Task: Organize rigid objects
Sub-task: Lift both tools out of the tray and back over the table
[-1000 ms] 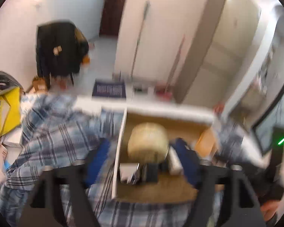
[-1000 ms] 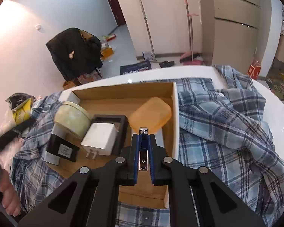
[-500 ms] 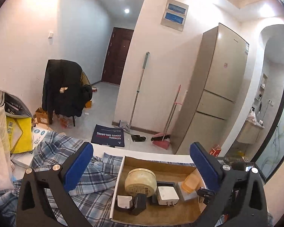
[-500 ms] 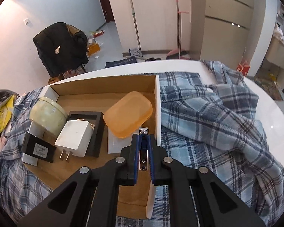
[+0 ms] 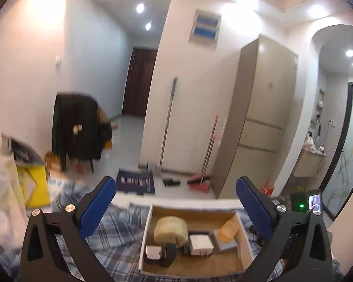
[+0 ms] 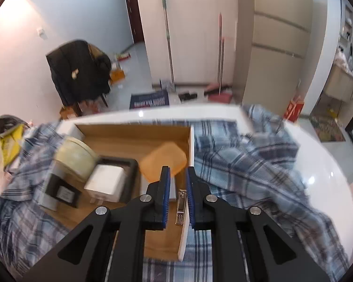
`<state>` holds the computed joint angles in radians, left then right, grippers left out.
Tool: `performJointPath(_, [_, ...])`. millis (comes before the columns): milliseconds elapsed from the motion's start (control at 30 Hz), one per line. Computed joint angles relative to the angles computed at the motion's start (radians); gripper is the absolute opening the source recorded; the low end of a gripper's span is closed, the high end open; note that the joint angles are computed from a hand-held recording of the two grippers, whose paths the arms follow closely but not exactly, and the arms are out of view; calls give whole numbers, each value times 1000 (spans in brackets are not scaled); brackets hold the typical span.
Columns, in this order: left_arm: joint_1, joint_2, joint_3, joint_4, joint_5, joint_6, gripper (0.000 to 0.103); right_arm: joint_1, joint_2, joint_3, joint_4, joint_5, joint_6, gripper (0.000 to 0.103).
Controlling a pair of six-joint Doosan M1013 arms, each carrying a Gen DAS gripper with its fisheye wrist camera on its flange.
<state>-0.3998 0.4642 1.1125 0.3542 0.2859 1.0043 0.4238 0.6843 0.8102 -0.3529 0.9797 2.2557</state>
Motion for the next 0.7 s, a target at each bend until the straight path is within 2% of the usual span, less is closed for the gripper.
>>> performJointPath(67, [-7,-20,20,45,-21,-29,103,9,-42,47,0,-43,11,20])
performJointPath(100, [-11,-27,24,36,-16,-1,103,14,-61,69,2,-59,3,21])
performJointPath(167, [-19,-42,30,21,-7,56,103,27,-101,113,-3,-87,-14,21])
performJointPath(267, [-28,-84,83,59,-28,54,103,48,-173,207,-36,-151,3,22])
performJointPath(367, [-29,-127,132,-74,-29,188,103,67,-231,283,-76,-198,39,27])
performJointPath(433, [-44,-153,143,-34,70,169,103,80,-262,325,-104,-219,64,34])
performJointPath(467, [-47,-165,155,-53,81,195,103,86,-279,347,-118,-232,77,36])
performJointPath(533, [-45,-202,207,-201,37,348,103,97,-303,378,-138,-252,101,36])
performJointPath(667, [-64,-242,259,-246,34,473,103,115,-343,442,-181,-297,172,36])
performJointPath(700, [-66,-239,252,-279,69,539,103,118,-349,455,-187,-304,180,36])
